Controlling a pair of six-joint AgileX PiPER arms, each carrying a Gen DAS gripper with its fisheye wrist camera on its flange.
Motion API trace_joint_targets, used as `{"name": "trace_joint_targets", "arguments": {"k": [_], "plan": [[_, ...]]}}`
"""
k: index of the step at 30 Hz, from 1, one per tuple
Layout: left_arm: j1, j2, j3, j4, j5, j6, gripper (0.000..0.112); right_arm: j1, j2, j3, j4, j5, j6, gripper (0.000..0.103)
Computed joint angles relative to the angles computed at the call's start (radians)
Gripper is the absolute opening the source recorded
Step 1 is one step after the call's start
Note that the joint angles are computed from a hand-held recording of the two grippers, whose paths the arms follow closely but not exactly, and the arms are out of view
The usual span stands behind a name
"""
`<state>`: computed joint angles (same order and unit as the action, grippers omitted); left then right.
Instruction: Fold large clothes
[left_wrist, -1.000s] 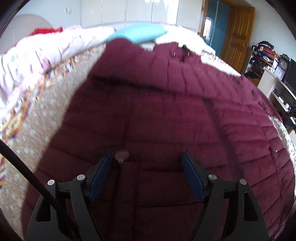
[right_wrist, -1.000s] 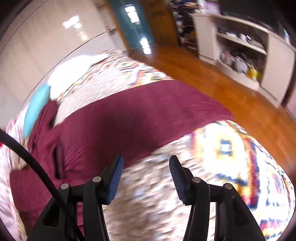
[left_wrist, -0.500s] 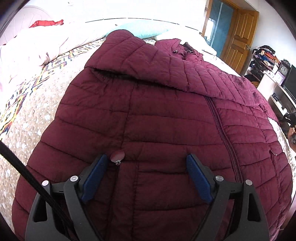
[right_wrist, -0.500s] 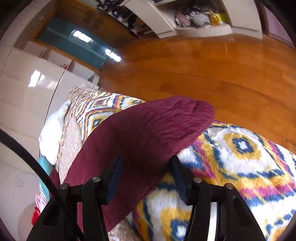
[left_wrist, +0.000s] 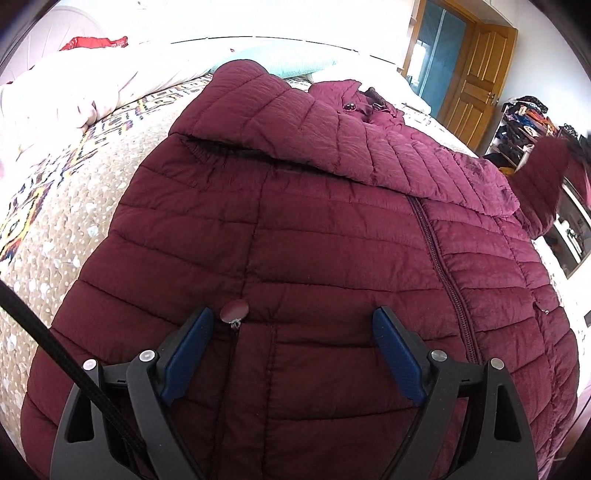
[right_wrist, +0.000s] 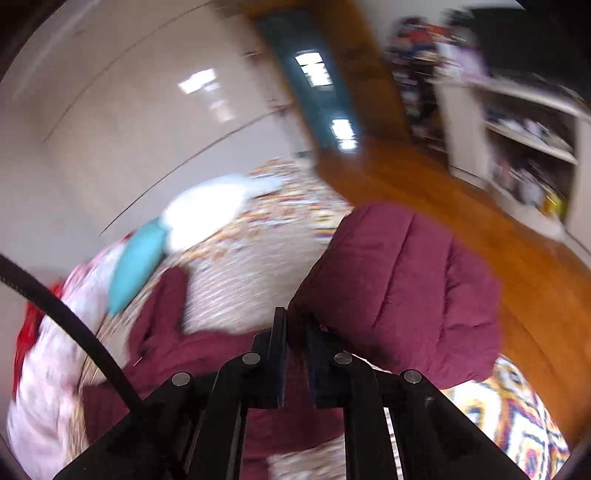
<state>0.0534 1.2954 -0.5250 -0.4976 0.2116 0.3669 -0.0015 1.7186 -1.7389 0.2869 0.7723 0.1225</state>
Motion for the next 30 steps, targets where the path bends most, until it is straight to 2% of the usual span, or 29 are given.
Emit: {"name": "trace_joint_targets", "arguments": {"k": [4, 6, 7, 8, 10, 12, 14, 18, 22, 26, 28, 29, 30], "plan": [[0.025, -0.007, 0.008, -0.148, 0.012, 0.153, 0.087, 0.283, 0.094, -0.1, -0.061, 0.085, -0.036, 0.011], [0.045, -0.008, 0.011, -0.25, 0.025, 0.258, 0.087, 0.393, 0.194, -0.164, -0.041, 0.17, -0.073, 0.014], [0.048, -0.009, 0.012, -0.276, 0.029, 0.284, 0.087, 0.429, 0.228, -0.175, -0.033, 0.197, -0.075, 0.022], [0.055, -0.009, 0.014, -0.311, 0.035, 0.319, 0.087, 0.466, 0.26, -0.18, -0.043, 0.217, -0.065, 0.027], [0.064, -0.012, 0.016, -0.35, 0.043, 0.36, 0.087, 0.523, 0.282, -0.149, -0.072, 0.211, -0.054, 0.027], [0.075, -0.015, 0.021, -0.408, 0.052, 0.421, 0.087, 0.55, 0.274, -0.114, -0.113, 0.188, -0.023, 0.032], [0.085, -0.018, 0.027, -0.452, 0.059, 0.465, 0.087, 0.56, 0.227, -0.052, -0.151, 0.16, 0.014, 0.042], [0.09, -0.022, 0.032, -0.477, 0.064, 0.493, 0.087, 0.53, 0.143, -0.004, -0.234, 0.148, 0.095, 0.049], [0.131, -0.028, 0.041, -0.588, 0.103, 0.616, 0.087, 0.497, 0.164, -0.055, -0.265, 0.146, 0.199, 0.071], [0.195, -0.029, 0.051, -0.703, 0.173, 0.746, 0.087, 0.438, 0.26, -0.133, -0.143, 0.101, 0.288, 0.072], [0.216, -0.03, 0.053, -0.731, 0.198, 0.778, 0.087, 0.439, 0.338, -0.222, -0.135, 0.115, 0.347, 0.072], [0.236, -0.035, 0.058, -0.756, 0.221, 0.808, 0.087, 0.446, 0.381, -0.285, -0.149, 0.147, 0.381, 0.064], [0.261, -0.043, 0.067, -0.787, 0.247, 0.843, 0.087, 0.455, 0.417, -0.338, -0.156, 0.172, 0.405, 0.051]]}}
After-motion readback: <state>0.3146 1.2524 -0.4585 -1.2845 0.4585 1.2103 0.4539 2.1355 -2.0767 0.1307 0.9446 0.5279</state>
